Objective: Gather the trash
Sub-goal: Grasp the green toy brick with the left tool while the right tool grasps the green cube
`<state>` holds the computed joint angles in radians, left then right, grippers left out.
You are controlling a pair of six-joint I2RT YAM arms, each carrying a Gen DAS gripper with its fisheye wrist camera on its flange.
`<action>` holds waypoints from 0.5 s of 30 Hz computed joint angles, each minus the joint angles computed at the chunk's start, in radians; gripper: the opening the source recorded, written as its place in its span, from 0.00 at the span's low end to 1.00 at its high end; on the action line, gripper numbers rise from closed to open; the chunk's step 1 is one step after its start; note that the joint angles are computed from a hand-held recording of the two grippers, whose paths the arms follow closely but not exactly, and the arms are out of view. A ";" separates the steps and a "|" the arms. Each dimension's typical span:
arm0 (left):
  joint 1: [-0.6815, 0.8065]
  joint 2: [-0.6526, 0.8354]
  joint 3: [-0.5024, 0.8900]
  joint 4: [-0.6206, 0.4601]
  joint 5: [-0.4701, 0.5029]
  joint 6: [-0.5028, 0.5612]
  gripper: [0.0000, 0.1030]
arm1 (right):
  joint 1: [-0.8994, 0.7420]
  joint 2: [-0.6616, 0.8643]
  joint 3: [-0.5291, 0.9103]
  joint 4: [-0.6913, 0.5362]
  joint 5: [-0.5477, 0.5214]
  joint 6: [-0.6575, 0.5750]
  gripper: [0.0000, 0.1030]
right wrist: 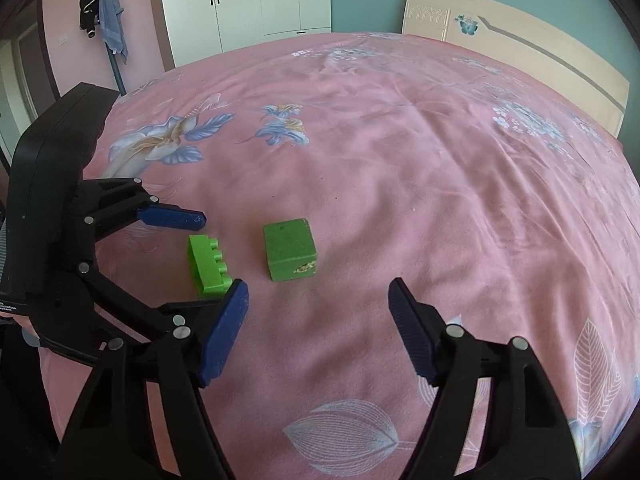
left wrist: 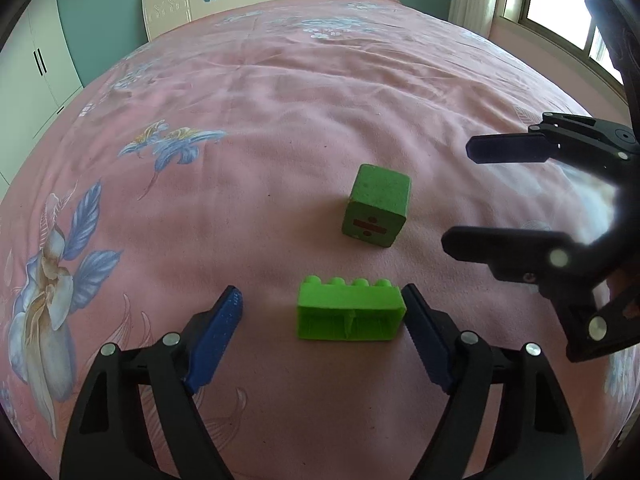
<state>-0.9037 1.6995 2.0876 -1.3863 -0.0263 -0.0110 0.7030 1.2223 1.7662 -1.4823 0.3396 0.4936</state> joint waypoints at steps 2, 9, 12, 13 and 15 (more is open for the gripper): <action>-0.002 0.007 0.004 0.001 0.000 -0.001 0.75 | -0.031 0.018 -0.001 0.021 -0.038 -0.044 0.64; 0.003 0.010 0.003 0.012 0.005 0.009 0.65 | -0.100 0.053 -0.024 0.088 -0.111 -0.124 0.56; 0.004 0.006 -0.003 0.017 0.007 0.011 0.58 | -0.121 0.065 -0.042 0.111 -0.137 -0.141 0.51; 0.005 0.006 -0.004 0.018 0.009 0.012 0.57 | -0.124 0.067 -0.047 0.120 -0.146 -0.143 0.51; 0.007 0.005 -0.005 0.019 0.008 0.008 0.52 | -0.128 0.073 -0.052 0.135 -0.155 -0.148 0.44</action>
